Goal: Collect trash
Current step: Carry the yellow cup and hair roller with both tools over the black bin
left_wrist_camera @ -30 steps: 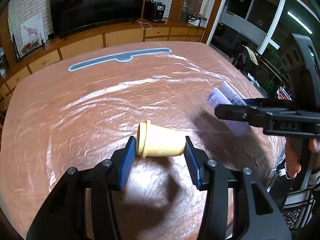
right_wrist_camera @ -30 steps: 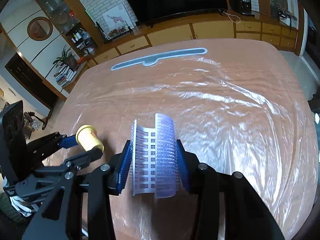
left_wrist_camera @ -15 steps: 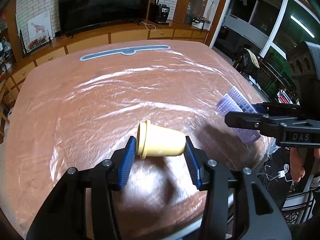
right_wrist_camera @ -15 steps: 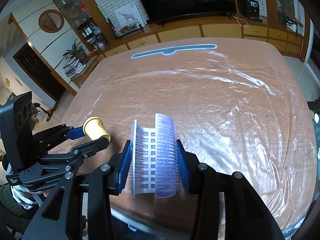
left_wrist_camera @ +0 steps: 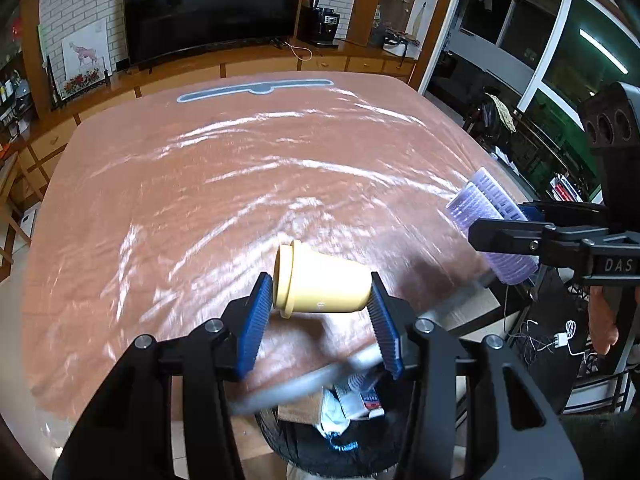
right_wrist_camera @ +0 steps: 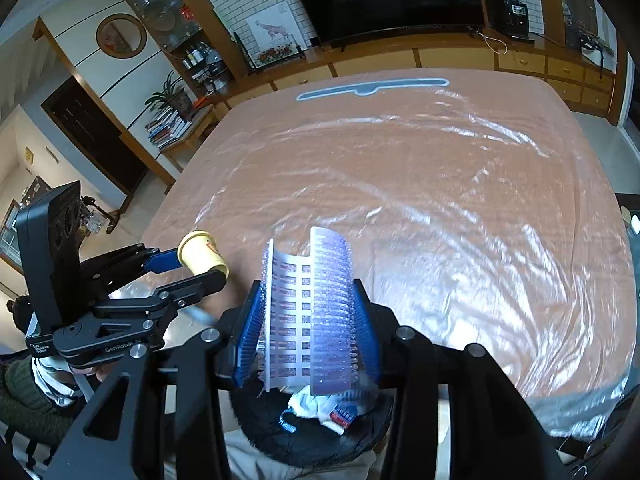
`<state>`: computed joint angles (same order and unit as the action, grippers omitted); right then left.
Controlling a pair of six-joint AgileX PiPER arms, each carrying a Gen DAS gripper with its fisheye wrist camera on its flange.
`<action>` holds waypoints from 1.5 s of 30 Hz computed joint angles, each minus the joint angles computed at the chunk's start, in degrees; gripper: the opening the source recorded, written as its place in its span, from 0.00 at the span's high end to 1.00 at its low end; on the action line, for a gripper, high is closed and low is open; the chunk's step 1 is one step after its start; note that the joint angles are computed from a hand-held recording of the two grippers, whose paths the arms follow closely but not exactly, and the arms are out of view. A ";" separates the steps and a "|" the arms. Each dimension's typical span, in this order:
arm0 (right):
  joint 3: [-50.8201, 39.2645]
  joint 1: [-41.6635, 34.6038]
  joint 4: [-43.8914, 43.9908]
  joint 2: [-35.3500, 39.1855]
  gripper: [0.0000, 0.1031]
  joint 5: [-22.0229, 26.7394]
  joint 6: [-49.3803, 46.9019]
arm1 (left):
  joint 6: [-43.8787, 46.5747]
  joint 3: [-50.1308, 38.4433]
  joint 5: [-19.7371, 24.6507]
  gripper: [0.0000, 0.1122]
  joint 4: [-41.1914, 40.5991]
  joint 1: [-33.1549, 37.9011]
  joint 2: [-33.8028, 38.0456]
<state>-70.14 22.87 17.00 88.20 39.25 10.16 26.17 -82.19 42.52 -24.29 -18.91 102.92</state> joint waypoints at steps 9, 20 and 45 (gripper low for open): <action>6.07 3.60 -1.52 -5.18 0.59 -0.38 3.31 | 0.91 8.85 -1.64 0.56 -0.11 -0.73 -6.38; 12.63 7.63 -3.82 -10.95 0.59 -0.93 7.28 | 0.00 17.08 -3.65 0.56 1.93 -3.33 -12.30; 19.57 14.68 -4.32 -8.42 0.59 -4.49 10.29 | -6.25 28.37 -8.65 0.56 10.49 -8.90 -13.02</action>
